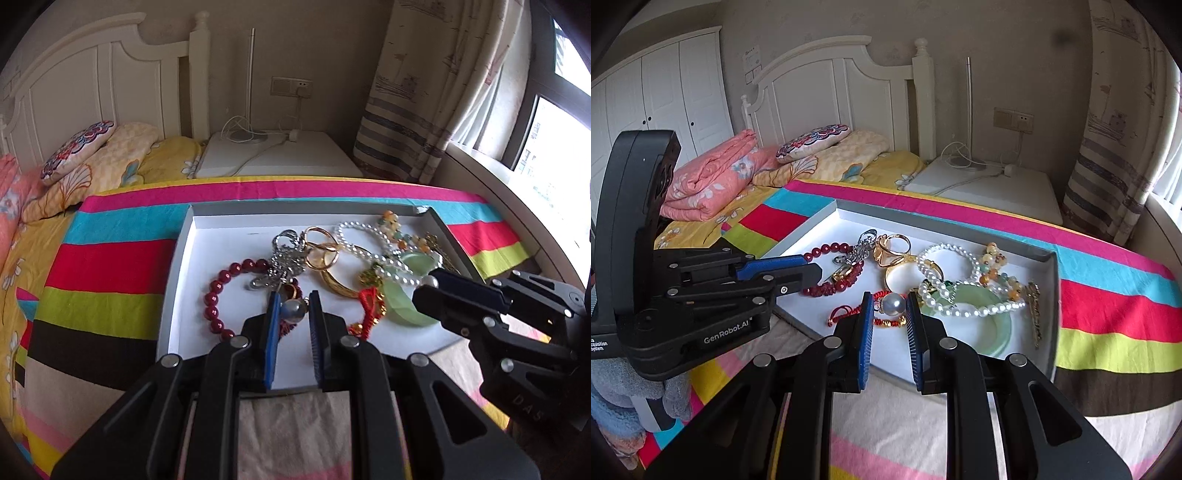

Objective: Organize jewelry
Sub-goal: 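Lower both pearl earrings into the box and open both grippers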

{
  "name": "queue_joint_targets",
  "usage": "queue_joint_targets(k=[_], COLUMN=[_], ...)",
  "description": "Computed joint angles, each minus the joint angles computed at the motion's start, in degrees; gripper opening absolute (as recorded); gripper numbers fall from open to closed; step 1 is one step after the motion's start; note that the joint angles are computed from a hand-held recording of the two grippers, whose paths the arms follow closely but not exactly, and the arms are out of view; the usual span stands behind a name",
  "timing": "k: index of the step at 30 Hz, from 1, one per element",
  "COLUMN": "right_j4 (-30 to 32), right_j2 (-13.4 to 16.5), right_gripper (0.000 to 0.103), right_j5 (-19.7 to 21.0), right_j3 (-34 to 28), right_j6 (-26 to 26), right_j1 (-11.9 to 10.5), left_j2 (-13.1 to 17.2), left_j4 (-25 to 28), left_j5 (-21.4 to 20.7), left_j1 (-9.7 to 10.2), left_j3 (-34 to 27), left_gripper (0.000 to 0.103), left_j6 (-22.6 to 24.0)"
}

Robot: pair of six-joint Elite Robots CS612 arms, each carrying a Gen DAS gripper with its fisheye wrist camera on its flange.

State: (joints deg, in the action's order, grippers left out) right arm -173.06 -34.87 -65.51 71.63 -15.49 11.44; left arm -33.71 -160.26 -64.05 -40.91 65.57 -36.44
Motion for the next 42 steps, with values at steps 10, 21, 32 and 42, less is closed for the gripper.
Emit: queue_joint_targets(k=[10,21,32,42], right_j4=[6.9,5.6,-14.5,-18.5], right_j2=[4.2,3.7,-2.8,-1.5], right_gripper=[0.019,0.022,0.087,0.087], right_j5=[1.7,7.7,-0.1,-12.1], right_j3=[-7.7,-6.8,6.7,7.3], right_j6=[6.0,11.6,15.0,14.4], right_j1=[0.4,-1.1,-2.5,-0.2], left_j2=[1.8,0.6,-3.6,-2.8], left_j4=[-1.2,-7.6,0.6,5.7], left_j5=[-3.4,-0.1,23.8,22.6], left_j1=[0.88,0.48,-3.66,-4.05], left_j3=[-1.8,1.8,5.7,5.1], left_gripper=[0.015,0.077,0.101,0.101], left_j6=[-1.5,-5.6,-14.8,-11.6])
